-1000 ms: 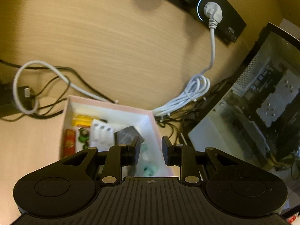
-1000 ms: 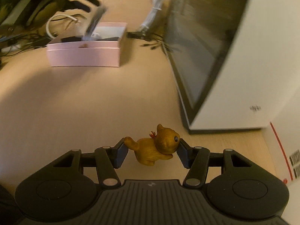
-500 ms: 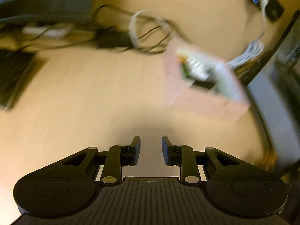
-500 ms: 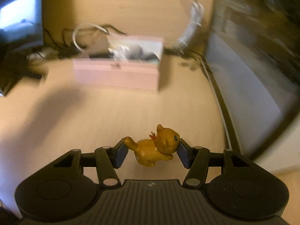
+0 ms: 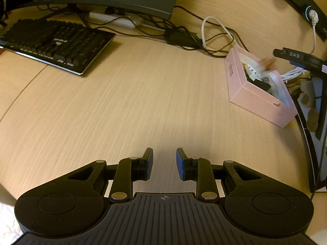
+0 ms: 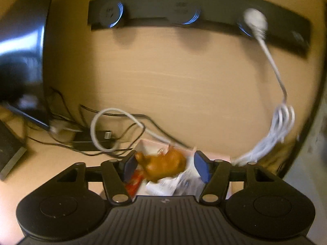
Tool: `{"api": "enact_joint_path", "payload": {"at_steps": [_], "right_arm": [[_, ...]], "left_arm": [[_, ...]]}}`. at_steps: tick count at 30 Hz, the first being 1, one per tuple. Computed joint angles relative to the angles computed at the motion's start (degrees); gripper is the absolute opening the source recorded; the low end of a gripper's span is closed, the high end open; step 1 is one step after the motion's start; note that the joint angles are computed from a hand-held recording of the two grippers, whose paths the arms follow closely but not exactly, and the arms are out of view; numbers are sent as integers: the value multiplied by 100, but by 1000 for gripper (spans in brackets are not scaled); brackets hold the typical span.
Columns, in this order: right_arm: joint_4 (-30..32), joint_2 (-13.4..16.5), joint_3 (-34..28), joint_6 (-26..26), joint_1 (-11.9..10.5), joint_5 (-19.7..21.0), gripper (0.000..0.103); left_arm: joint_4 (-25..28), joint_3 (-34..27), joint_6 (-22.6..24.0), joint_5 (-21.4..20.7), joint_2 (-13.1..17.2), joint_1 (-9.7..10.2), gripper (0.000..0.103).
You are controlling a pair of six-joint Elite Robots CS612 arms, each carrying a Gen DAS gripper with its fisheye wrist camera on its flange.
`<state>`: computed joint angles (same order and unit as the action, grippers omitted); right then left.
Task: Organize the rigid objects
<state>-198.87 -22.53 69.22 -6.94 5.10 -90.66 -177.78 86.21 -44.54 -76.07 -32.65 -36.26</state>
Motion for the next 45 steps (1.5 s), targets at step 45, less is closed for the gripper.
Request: {"api": "enact_joint_path", "payload": {"at_steps": [45], "right_arm": [[-554, -87, 1788, 1380, -52, -672, 103]], "left_arm": [[-802, -2167, 2382, 1051, 1616, -555, 51]]}}
